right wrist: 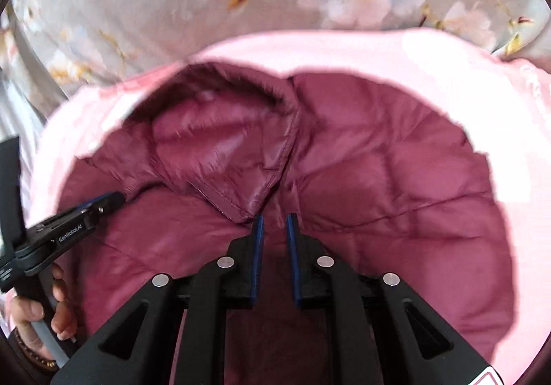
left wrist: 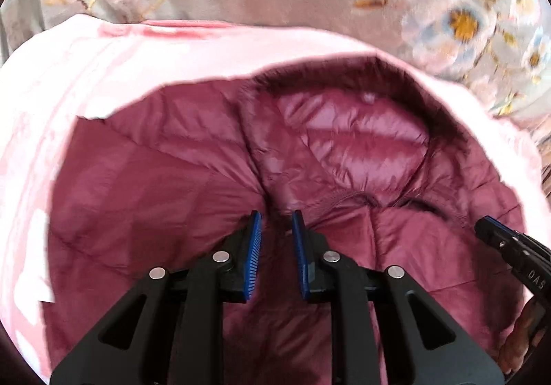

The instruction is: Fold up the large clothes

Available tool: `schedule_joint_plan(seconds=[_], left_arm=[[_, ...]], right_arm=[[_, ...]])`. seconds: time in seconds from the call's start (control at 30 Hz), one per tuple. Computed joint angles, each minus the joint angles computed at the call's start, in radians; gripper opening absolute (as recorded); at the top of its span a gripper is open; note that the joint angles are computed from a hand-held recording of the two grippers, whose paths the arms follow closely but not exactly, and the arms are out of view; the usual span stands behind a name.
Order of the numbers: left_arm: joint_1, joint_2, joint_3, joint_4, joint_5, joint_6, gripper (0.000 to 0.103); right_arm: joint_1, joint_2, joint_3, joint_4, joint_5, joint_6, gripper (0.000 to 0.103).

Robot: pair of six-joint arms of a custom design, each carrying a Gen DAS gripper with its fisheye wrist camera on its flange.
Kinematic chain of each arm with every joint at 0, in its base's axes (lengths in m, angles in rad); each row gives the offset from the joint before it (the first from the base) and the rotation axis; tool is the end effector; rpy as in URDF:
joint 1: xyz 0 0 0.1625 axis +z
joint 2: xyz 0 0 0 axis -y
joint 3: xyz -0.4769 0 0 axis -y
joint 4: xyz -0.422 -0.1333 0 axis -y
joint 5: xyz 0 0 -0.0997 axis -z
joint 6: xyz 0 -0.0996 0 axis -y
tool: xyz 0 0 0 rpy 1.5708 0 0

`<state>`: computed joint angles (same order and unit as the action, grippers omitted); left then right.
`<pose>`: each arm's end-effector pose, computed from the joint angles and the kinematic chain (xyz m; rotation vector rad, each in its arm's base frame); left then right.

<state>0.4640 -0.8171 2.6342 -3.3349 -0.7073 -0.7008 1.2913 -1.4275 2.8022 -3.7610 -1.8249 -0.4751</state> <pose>-0.1923 -0.3299 0.0311 0.5205 2.3812 -0.8423 0.0244 -0.3075 0.2271 0.1058 -2.4769 0.8776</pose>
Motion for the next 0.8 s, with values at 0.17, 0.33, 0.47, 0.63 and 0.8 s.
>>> schedule_joint_plan(seconds=[0.17, 0.33, 0.47, 0.63, 0.8], left_arm=[[0.013, -0.085, -0.104, 0.164, 0.128, -0.024, 0.022], [0.103, -0.065, -0.256, 0.161, 0.118, -0.031, 0.035], [0.203, -0.019, -0.356, 0.228, 0.027, -0.014, 0.034], [0.228, 0.003, -0.329, 0.234, -0.021, 0.148, 0.034], [0.243, 0.041, -0.309, 0.185, 0.007, 0.223, 0.037]], right_arm=[[0.103, -0.063, -0.106, 0.107, -0.027, 0.115, 0.012], [0.120, 0.048, -0.235, 0.083, -0.002, 0.260, 0.012], [0.120, 0.146, -0.305, 0.093, -0.071, 0.272, 0.016], [0.145, 0.195, -0.282, 0.086, -0.174, 0.040, 0.015], [0.122, 0.254, -0.262, -0.018, -0.230, -0.111, 0.009]])
